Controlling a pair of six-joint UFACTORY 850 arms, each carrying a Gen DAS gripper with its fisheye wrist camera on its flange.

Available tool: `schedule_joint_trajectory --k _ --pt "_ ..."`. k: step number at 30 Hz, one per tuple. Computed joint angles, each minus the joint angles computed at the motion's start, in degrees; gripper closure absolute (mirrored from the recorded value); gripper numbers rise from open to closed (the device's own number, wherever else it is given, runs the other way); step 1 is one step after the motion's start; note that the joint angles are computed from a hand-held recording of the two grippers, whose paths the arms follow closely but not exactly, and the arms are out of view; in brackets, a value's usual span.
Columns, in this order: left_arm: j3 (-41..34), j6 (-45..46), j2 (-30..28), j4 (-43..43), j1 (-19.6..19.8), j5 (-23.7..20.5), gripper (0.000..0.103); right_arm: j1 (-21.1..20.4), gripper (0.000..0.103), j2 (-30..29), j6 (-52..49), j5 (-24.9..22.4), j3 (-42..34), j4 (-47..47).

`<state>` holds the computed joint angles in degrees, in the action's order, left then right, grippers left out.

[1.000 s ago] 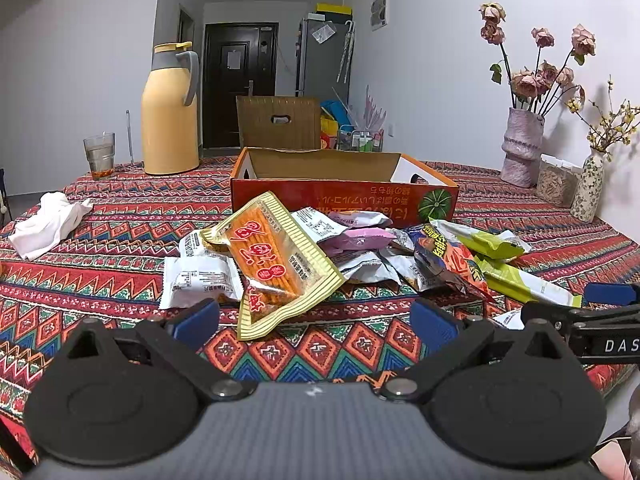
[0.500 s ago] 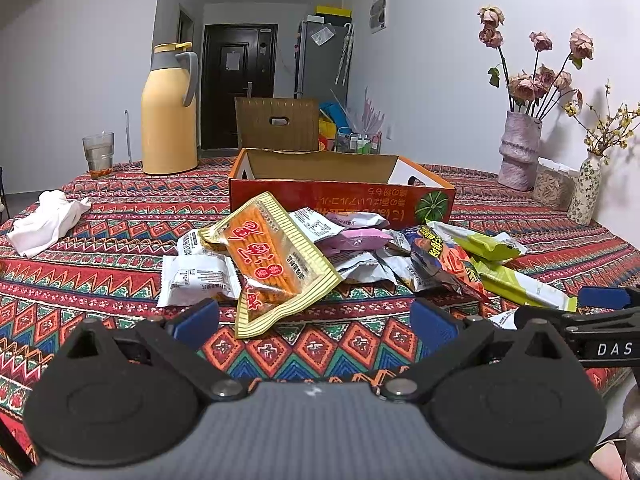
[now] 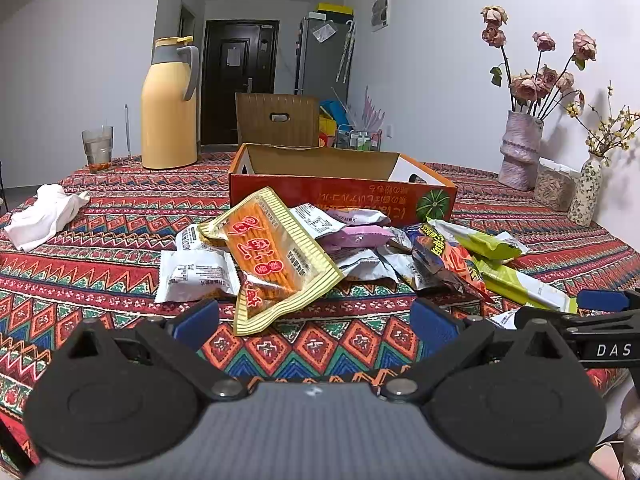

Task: Organize snacks

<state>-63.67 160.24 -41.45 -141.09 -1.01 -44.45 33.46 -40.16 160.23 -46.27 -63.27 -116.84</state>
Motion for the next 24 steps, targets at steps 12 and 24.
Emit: schedule_joint_trajectory --k 12,24 --pt "-0.93 -1.24 -0.77 0.76 -0.06 0.63 0.0 -0.83 0.0 -0.47 1.34 1.09 -0.21 -1.29" --pt "-0.98 -1.83 -0.87 1.15 -0.01 0.47 0.0 -0.97 0.0 -0.75 1.61 1.27 -0.37 -1.79"
